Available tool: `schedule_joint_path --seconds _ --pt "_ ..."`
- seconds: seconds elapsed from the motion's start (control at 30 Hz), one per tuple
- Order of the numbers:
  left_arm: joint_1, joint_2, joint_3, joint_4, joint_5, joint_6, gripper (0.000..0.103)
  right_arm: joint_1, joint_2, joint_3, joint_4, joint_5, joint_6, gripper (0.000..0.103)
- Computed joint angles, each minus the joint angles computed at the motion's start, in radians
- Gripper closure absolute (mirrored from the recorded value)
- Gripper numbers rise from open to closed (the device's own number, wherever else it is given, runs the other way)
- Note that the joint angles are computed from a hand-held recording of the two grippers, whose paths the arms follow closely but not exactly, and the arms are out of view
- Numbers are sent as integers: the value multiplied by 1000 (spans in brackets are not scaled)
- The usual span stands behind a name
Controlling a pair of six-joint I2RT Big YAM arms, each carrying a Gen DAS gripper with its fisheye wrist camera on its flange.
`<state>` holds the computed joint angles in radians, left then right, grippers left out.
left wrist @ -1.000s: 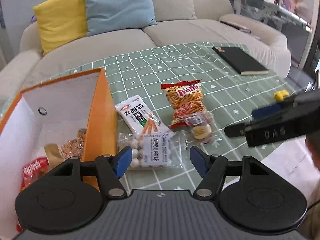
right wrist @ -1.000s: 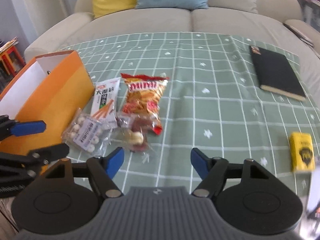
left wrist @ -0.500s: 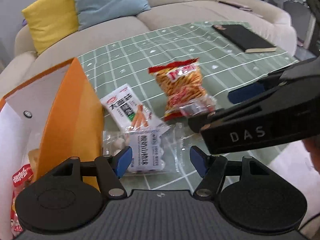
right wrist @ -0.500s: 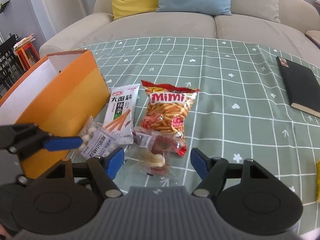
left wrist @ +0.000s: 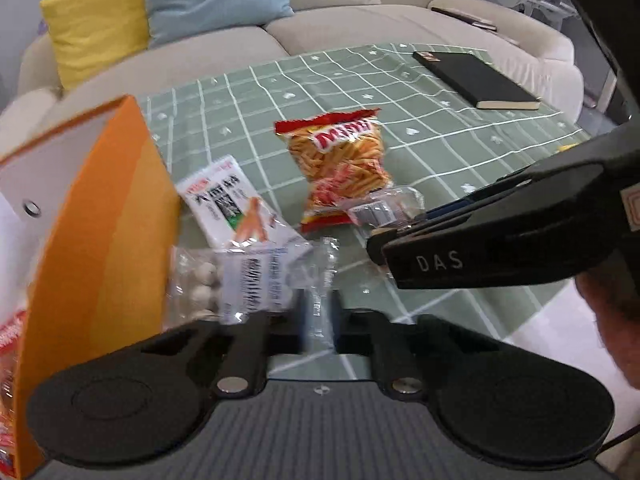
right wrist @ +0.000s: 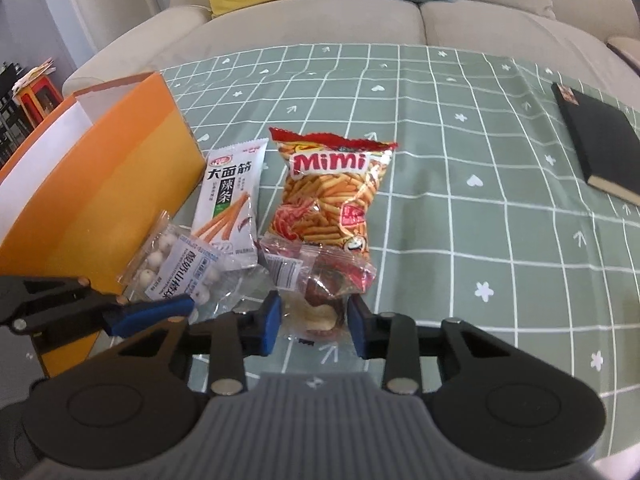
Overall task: Organize snacks
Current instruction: 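Grasp the quail-egg pack with the left tool while the right tool grasps the wrapped pastry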
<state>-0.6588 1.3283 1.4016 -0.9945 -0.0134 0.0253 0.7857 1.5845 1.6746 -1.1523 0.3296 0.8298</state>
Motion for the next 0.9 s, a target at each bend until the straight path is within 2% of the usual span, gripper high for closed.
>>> schedule_joint_path --seconds 0.17,0.33,0.43,0.57,0.67,0.77,0.8,0.83,0.9 --pt "-2 -7 -14 -9 23 -53 103 5 -2 8 -34 -3 38 71" --pt "-3 -21 -29 -32 46 -72 103 14 -14 7 -70 -18 82 72" --pt "6 -18 -23 -80 96 -82 103 21 -19 15 -106 -30 106 72" --pt "2 -40 -35 -98 91 -84 103 30 -26 19 -146 -30 124 71" --pt "0 -65 -53 -74 65 -108 102 32 -28 19 -164 -17 133 71" --pt "8 -74 -54 -46 36 -184 84 27 -34 12 -156 -14 146 71" --pt "15 -74 -50 -45 43 -212 73 25 -35 11 -155 -13 149 71" --pt "20 -72 -44 -44 42 -247 58 24 -34 12 -155 -12 152 71" --pt "24 -67 -34 -39 24 -306 42 22 -38 9 -151 -6 153 71"
